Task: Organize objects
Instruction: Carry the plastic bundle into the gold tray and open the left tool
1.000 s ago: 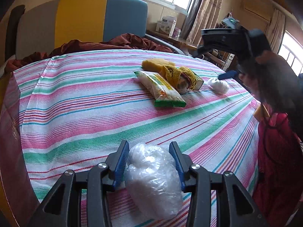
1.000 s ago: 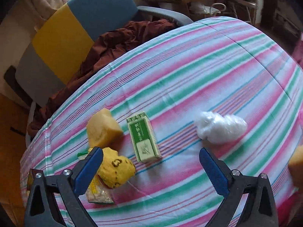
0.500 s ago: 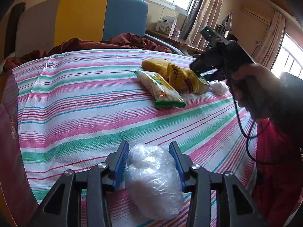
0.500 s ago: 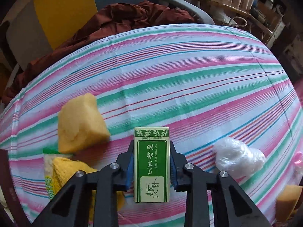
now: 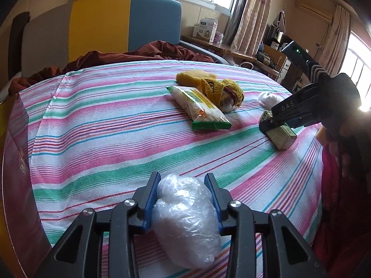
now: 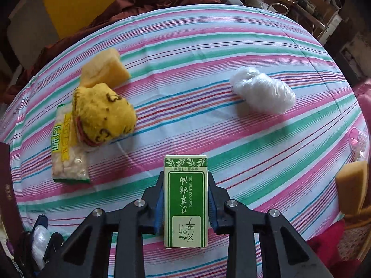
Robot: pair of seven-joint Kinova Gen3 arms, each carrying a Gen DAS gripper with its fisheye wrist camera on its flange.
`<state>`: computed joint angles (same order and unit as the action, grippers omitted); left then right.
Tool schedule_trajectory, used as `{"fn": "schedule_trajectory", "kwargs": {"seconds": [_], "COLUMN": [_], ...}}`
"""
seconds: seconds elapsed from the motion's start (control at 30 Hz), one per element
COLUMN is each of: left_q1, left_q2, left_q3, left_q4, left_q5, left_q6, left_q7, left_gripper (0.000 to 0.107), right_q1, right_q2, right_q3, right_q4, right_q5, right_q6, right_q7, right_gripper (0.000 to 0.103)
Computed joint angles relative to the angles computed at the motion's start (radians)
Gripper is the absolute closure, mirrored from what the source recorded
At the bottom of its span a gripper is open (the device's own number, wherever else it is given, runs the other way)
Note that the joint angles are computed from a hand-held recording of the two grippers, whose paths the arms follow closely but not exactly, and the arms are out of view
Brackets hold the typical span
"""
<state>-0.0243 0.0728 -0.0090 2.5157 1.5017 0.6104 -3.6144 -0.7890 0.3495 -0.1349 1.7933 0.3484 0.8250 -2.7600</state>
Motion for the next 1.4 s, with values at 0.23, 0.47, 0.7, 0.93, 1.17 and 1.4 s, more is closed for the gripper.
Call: {"fn": "schedule_trajectory", "kwargs": {"seconds": [0.23,0.47,0.7,0.93,1.17,1.4], "left_q1": [0.002,-0.094,-0.193,-0.344,-0.428,-0.381], "left_q2": [-0.058,-0.153,-0.247,-0.113,0.099,0.232], "left_q3": [0.004,-0.066,-0.226,-0.228,-0.173,-0.092], "left_q4": [0.016,-0.016,-0.158,-0.357,-0.577,-0.709], "left_q5": [-0.056,-0.315,-0.472,-0.503,-0.604,-0.759], "left_q6": [-0.038,0.146,0.345,0.338,0.343,0.183], "left_q7": [0.018,0.231,0.443,0.638,0.871,1.085], "left_gripper": [0.073,0.073,0.073,0.073,0.073,0.072], "right_q1": [0.006,0.012,-0.001,-0.005,-0.012,-0.011], "right_q2": [-0.016,-0.016,0.023,0.024,0.020,0.021], "right_q3": [-0.001,-0.013,0.008,0.010,0.011,0.008], "right_q4": [0.025,0.022,-0.030,-0.040,-0.046,-0.052], "right_q5": [0.002,0.009,0.014,0.015,0.017,0.021], "right_q6": [-0.015,-0.001,0.006,0.018,0.034,0.044], "right_q7": [-0.003,-0.010,0.011,0.015,0.014,0.013], "right_gripper": [0.071,0.071,0.071,0.071,0.071,0.071]}}
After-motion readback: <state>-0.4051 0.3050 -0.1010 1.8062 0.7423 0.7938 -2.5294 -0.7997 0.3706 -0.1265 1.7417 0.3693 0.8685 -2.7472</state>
